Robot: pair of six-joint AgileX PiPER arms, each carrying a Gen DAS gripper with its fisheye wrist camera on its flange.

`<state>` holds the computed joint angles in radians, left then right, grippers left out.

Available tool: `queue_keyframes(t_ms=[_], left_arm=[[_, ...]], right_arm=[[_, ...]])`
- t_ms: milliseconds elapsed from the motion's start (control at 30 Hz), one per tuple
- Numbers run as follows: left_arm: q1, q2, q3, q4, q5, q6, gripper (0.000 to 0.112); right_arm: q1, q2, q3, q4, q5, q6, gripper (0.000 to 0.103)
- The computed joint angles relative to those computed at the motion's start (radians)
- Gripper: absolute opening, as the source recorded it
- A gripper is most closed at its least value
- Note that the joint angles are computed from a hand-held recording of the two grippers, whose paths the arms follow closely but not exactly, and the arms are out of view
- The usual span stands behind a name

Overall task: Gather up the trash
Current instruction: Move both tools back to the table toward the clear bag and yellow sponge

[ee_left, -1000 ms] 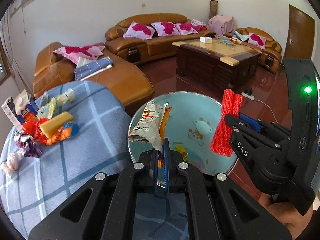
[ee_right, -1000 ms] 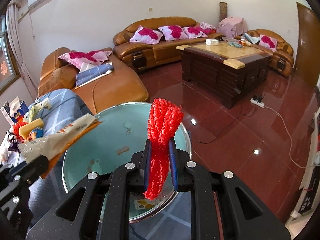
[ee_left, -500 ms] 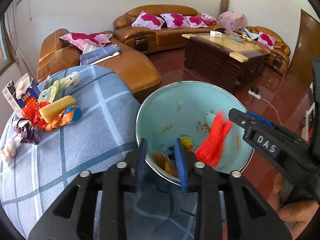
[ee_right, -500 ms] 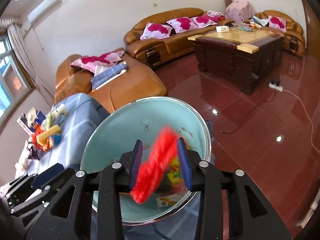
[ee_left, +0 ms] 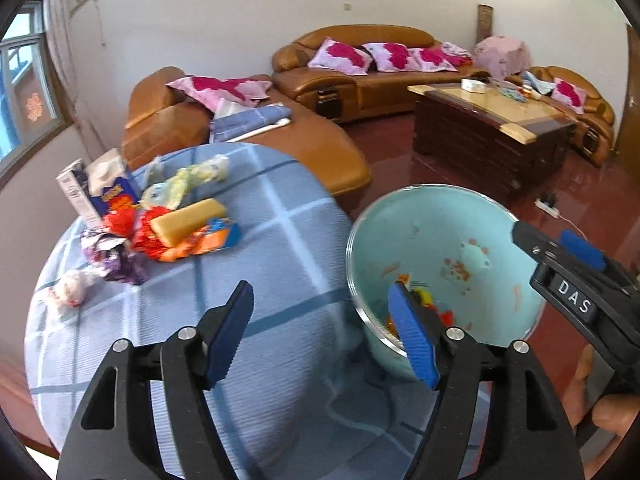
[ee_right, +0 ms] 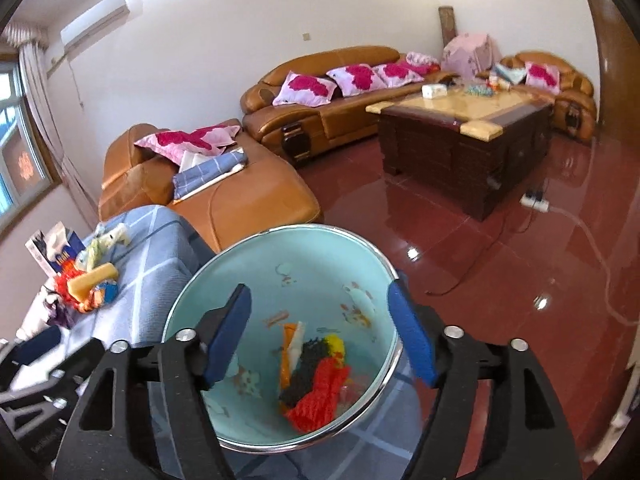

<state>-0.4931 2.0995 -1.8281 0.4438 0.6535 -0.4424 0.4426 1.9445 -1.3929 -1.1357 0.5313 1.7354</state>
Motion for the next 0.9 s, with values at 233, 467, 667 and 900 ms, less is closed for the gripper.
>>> queue_keyframes(t_ms=[233, 467, 667, 900], left_arm=[[0.050, -0.068, 0.108, 0.026, -0.029, -0.055, 0.078], [0.128, -0.160, 0.276, 0.115, -0.105, -0.124, 0.088], [0.237, -0.210, 0.389, 0.200, -0.150, -0.187, 0.089], [0.380, -0.183, 0.368, 0.130, -0.128, -0.123, 0.089]], right_arm=[[0.093, 0.011, 0.029, -0.236, 0.197, 0.260, 0.080], [0.103, 0.032, -0.046, -0.097, 0.188, -0.021, 0.080], [0.134, 0.074, -0.113, -0.022, 0.174, -0.134, 0.079], [0.164, 0.167, -0.322, 0.166, 0.161, -0.363, 0.070]])
